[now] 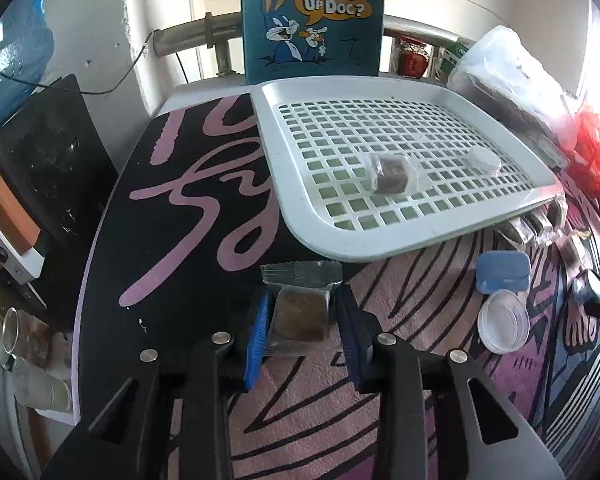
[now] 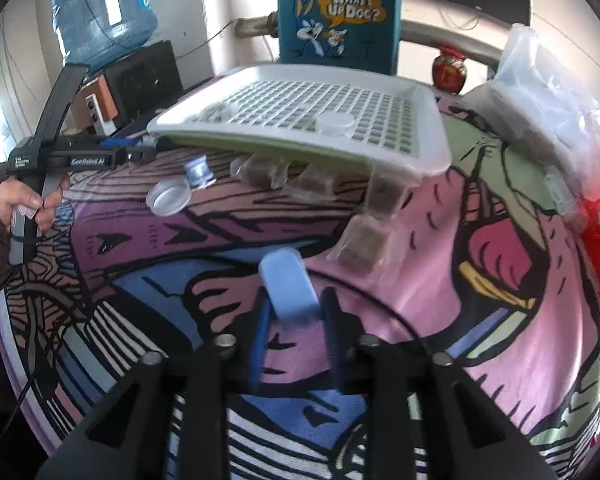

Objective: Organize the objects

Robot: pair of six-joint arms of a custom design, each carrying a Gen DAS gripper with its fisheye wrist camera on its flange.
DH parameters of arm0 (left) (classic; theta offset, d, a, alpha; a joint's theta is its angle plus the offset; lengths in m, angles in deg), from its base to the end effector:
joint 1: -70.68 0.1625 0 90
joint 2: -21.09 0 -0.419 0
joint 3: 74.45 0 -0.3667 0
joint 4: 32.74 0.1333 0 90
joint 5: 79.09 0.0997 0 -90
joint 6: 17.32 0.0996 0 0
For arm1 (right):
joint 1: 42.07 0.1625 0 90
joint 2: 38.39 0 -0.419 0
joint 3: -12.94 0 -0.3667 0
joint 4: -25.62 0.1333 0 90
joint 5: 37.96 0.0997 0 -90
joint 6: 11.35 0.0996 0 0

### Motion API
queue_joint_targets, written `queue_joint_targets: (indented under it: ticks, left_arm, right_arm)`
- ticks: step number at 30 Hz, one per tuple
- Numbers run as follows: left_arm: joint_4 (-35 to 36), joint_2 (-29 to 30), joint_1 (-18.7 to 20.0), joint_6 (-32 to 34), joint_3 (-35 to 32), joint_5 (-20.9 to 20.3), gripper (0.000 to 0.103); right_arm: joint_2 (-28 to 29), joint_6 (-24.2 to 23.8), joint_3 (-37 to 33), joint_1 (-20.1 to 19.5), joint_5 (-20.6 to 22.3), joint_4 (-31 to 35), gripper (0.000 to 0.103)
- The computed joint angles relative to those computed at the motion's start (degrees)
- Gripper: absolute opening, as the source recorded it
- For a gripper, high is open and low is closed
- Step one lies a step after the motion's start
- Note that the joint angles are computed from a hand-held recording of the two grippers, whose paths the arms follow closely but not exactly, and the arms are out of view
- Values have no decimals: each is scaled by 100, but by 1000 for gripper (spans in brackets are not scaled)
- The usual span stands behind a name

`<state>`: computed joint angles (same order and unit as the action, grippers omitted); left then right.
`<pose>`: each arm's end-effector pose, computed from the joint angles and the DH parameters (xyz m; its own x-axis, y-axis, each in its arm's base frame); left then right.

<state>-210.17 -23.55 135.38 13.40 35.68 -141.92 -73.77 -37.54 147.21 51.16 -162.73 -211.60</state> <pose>-0.0845 -0.5970 0.0783 -0.5516 0.6226 -0.5550 0.7889 0.6055 -0.1048 0.0996 -0.4074 0.0629 -0.7409 0.0472 0.6699 -0.4062 0.7629 -0.5030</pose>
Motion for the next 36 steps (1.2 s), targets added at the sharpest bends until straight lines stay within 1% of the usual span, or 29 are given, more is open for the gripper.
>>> queue_joint_targets:
  ticks: [2, 3, 5, 8, 9, 11, 13, 15, 17, 20, 24, 28, 30, 36]
  left_arm:
    - [61, -51, 19, -2, 24, -97, 30]
    - [56, -71, 21, -17, 45, -114, 29]
    - [-20, -159, 28, -100, 154, -208, 29]
    - [-146, -340, 0, -189, 374, -425, 29]
    - [-258, -406, -28, -197, 476, -521, 29]
    - [-459, -517, -105, -236, 652, -735, 29]
    - [-621, -560, -189, -296, 769, -929, 29]
    - [-968, -529, -309, -260, 933, -1134, 29]
    - [-1364, -414, -431, -186, 1052, -1208, 29]
    - [-1618, -276, -484, -177, 1117, -1316, 29]
    - [-1734, -133, -473, -165, 1101, -1249, 29]
    - [-1743, -45, -455, -153, 1077, -1150, 29]
    - [-1744, -59, -435, -142, 1085, -1210, 29]
    - [-1814, -68, -431, -65, 1132, -1270, 30]
  right_arm:
    - [-19, -44, 115, -17, 250, -207, 20]
    - [-51, -12, 207, -56, 440, -361, 20]
    - [-122, 116, 337, -131, 687, -581, 20]
    - [-243, 310, 451, -193, 966, -766, 20]
    - [-230, 326, 446, -180, 1001, -854, 20]
    - [-207, 300, 355, -84, 973, -994, 20]
    - [-210, 255, 236, -31, 1094, -1109, 20]
    - [-123, 143, -2, 80, 1079, -1251, 20]
    - [-18, 63, -232, 158, 1149, -1357, 20]
    - [127, -127, -483, 189, 1234, -1423, 20]
    - [299, -354, -769, 197, 1063, -1289, 20]
    - [430, -417, -881, 100, 927, -1237, 20]
    - [416, -354, -882, 51, 917, -1135, 20]
    - [384, -317, -834, 14, 1025, -1187, 20]
